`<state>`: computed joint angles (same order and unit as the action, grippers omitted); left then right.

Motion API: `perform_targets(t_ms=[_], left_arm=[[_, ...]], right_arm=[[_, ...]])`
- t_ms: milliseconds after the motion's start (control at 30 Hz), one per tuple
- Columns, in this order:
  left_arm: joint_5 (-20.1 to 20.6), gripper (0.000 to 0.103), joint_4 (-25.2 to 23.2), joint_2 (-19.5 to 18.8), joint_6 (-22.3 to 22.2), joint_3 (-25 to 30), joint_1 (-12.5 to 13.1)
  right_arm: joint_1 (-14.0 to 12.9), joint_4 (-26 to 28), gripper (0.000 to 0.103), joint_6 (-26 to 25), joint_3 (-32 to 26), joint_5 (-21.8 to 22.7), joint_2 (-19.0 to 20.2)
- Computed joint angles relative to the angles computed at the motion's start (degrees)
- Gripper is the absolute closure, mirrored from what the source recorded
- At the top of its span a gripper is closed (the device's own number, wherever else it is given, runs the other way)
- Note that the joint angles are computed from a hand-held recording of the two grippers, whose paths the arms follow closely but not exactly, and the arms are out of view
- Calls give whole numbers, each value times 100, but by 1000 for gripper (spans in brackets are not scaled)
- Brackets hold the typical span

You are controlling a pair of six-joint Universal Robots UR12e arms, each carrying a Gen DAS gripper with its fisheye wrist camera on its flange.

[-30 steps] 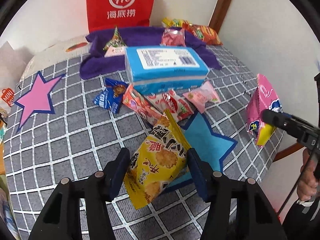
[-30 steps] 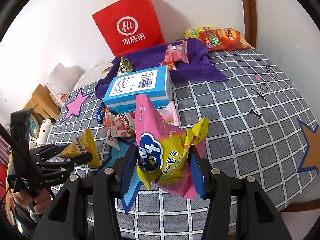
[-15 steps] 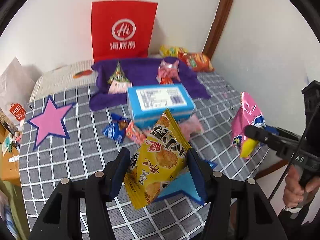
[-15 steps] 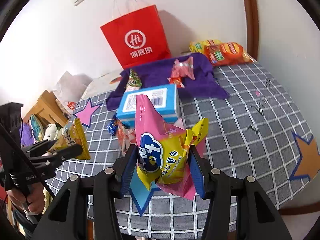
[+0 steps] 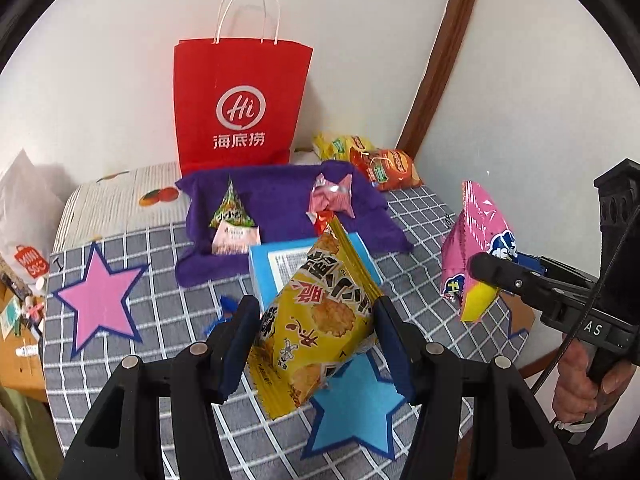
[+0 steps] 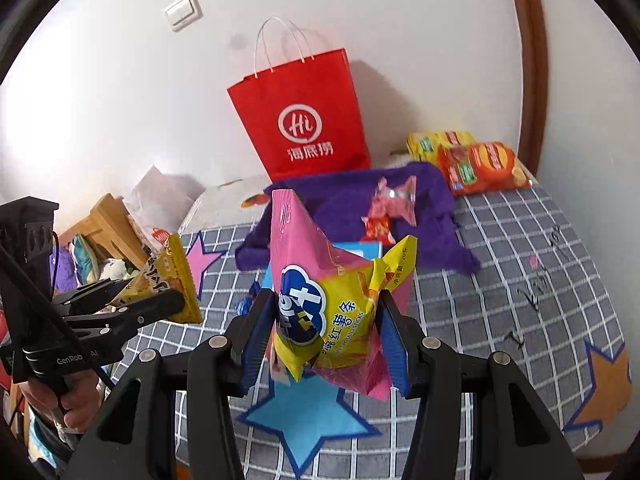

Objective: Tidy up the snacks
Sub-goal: 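Carry the pink-yellow bag and yellow cracker bag with both tools over the purple towel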

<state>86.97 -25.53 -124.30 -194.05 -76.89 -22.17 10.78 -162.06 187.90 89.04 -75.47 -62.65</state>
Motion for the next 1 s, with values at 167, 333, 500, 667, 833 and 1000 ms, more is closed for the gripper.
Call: perform_targets(t_ms=[167, 333, 500, 667, 833, 1000], left_arm=[[-45, 46, -152, -128, 35, 216, 37], [-75, 46, -129, -216, -8, 325, 94], [-68, 46, -163, -318, 14, 487, 134], [84, 46, -242, -430, 80, 673, 147], [57, 46, -253, -552, 57, 852, 198], [111, 46, -316, -698, 84, 1085, 243]], right_arm=[[0, 75, 52, -5, -239, 17, 146], [8, 261, 52, -54, -480, -77, 287], [18, 423, 52, -117, -739, -165, 442], [25, 558, 52, -127, -964, -176, 571], [46, 751, 52, -259, -1275, -227, 749], [66, 865, 52, -378, -1560, -288, 919]])
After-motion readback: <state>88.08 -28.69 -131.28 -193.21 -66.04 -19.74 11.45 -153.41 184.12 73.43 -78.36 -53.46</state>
